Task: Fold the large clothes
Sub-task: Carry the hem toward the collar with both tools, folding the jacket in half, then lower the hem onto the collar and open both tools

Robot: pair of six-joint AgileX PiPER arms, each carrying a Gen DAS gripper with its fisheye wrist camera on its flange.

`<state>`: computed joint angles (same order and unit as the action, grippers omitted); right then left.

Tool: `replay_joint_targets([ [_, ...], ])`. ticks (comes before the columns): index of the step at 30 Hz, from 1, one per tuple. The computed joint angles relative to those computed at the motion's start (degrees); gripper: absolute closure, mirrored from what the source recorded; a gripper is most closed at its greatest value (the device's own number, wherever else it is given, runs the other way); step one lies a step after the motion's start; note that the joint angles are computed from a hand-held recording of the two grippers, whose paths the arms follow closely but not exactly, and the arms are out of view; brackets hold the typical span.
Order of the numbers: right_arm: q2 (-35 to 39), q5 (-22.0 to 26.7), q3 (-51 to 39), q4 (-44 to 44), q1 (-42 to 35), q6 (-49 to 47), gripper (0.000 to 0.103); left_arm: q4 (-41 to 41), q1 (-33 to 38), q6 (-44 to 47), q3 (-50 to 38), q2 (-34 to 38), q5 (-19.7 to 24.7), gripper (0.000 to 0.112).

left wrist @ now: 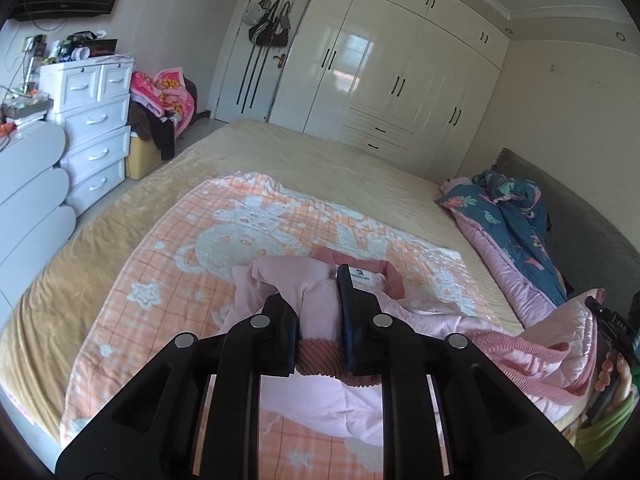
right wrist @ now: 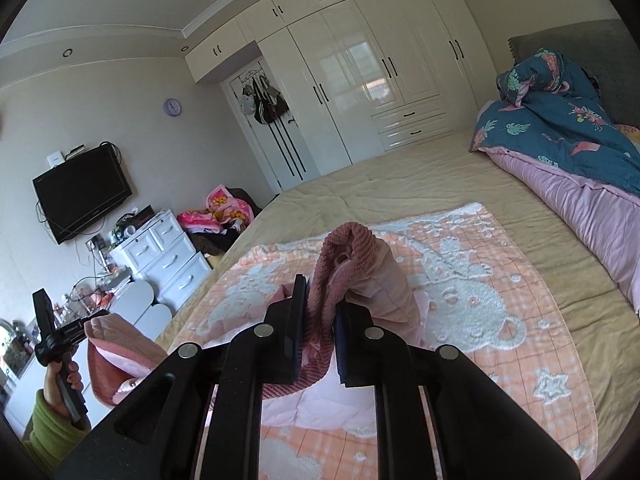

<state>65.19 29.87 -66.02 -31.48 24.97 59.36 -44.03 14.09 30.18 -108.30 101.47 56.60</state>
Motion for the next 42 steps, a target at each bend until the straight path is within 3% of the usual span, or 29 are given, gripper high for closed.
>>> replay_joint_targets([
  [12, 7.75, -3.95, -4.67, 21.40, -11.53, -19.41, 0.092, 10.75, -6.44, -8.36, -10.53, 7.14, -2.77, 0.103],
  [23, 17.46, -5.10, -8.97, 32.43, -17.22, -29.76, 0.091, 19.16, -9.94, -14.99, -21.48, 16.45, -2.09, 0.103],
  [36, 30.44, -0.90, -19.40, 39.83, -20.44, -37.16, 0.091, 26.22, -11.71, -21.25, -37.11, 28.75, 2.52, 0.103],
  [42, 33.56, -3.49, -17.62, 48.91, -22.60, -43.52, 0.085, 28.62, -12.68, -21.85, -36.92, 30.42, 1.31, 0.102],
])
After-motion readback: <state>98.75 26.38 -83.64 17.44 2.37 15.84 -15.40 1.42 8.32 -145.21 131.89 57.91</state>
